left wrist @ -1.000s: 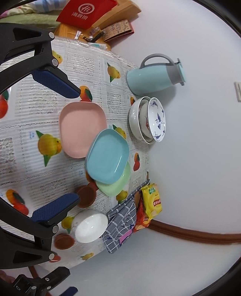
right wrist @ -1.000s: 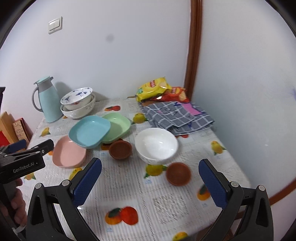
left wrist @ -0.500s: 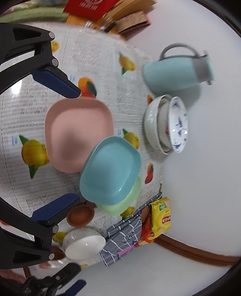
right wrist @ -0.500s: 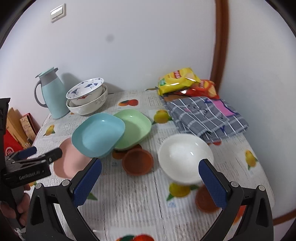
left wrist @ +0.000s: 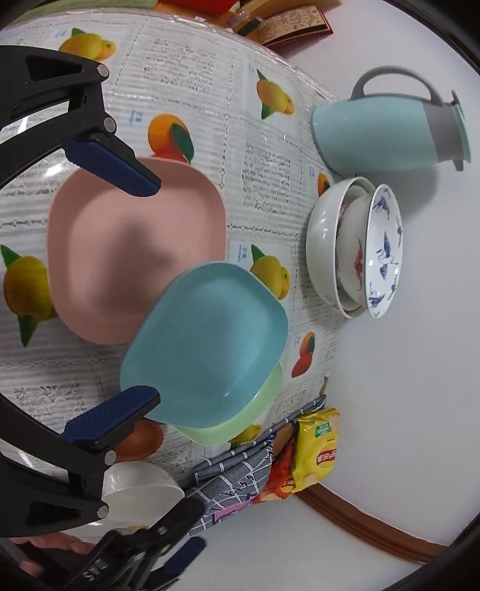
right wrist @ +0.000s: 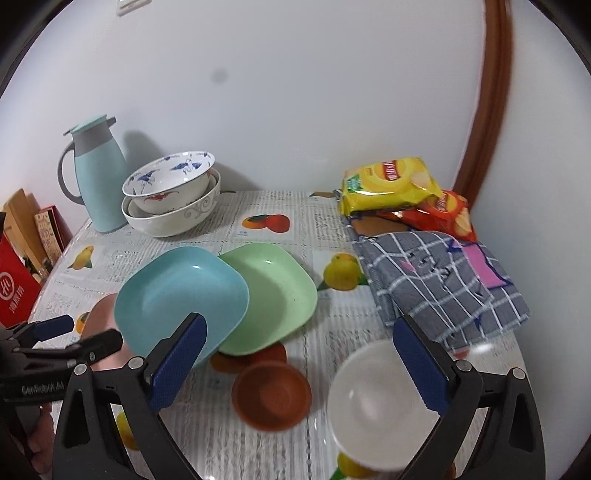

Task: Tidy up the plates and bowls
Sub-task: 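Reach both grippers to the blue plate and close them on its rim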

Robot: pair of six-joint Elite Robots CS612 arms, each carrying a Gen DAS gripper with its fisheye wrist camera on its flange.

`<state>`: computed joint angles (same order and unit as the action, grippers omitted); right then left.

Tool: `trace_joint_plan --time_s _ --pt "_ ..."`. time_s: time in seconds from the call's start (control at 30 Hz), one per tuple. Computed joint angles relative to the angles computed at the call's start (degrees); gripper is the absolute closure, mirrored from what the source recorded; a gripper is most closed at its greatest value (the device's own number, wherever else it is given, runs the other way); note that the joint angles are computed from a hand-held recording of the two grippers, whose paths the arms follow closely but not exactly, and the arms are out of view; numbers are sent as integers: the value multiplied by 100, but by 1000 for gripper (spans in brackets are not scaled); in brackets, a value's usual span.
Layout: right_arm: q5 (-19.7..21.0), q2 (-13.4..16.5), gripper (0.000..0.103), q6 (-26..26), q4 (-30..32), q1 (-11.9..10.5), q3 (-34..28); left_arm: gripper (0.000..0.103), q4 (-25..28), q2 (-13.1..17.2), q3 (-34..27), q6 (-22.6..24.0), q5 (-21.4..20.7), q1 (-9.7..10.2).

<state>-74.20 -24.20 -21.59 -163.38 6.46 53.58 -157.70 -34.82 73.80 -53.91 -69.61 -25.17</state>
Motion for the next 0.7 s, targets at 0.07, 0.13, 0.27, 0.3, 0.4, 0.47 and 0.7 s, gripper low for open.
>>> trace_joint_plan --time_s 0.07,0.13,0.27,0.3,0.4,0.47,0.7 --pt "-14 139 4 -102 134 33 -247 0 -32 51 -59 -5 -43 21" --pt "21 274 5 -208 340 63 -503 1 -34 98 -125 -43 -106 49" --pt "150 544 7 -278 771 106 -1000 3 96 148 -216 -183 5 73" --pt "178 604 9 -304 862 117 -1112 4 127 154 -225 -211 68 73" --pt "128 827 15 -387 1178 166 -1527 4 11 186 -229 -203 -33 105" --pt "85 967 18 -437 1323 196 -1782 8 -38 213 -245 -231 -103 127" --pt "106 1332 35 -645 1847 259 -2466 27 -85 320 -346 -284 -283 178"
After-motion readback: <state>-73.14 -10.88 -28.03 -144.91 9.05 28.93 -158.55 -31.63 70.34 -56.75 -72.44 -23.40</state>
